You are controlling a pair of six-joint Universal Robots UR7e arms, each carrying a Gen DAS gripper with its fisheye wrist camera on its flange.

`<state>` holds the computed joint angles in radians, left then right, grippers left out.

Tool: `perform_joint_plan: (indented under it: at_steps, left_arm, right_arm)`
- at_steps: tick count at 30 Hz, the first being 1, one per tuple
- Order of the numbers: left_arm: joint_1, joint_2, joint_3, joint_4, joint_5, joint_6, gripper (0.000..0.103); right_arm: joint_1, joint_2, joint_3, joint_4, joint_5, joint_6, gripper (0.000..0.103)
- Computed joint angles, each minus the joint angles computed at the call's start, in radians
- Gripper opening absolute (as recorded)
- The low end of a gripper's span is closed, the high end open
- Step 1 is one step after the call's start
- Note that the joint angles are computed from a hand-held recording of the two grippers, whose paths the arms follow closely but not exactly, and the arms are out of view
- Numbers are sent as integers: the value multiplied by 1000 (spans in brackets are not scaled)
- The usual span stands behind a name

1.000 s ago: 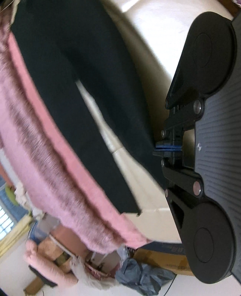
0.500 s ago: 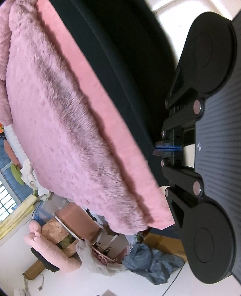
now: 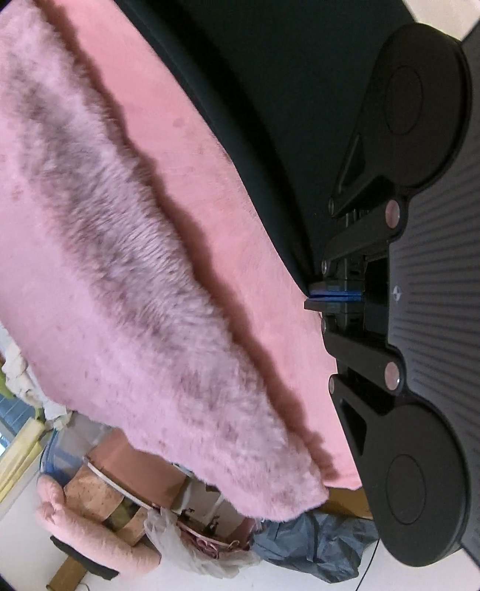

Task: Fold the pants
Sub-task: 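Lift the hems with both grippers and fold them over toward the waistband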

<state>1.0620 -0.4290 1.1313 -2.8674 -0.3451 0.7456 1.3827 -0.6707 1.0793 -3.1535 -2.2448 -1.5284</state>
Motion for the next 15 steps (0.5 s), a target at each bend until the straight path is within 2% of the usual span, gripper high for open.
perform_joint_plan:
  at_steps: [3,7,12,15]
  left_arm:
    - [14,39,-30,-57,3,74,0]
    - [26,53,-27,-102,-9,107,0]
    - [18,47,-4,-183,-22,137,0]
    - [-1,8,48,-225,-34,147,0]
  right_arm:
    - [-17,45,-41,-7,8,-18,0]
    - [-30,69,-46,-44,30,-62,0]
    - [-32,63,-23,-82,43,-70,0]
    - [-25,26,33,-134,68,-74,0]
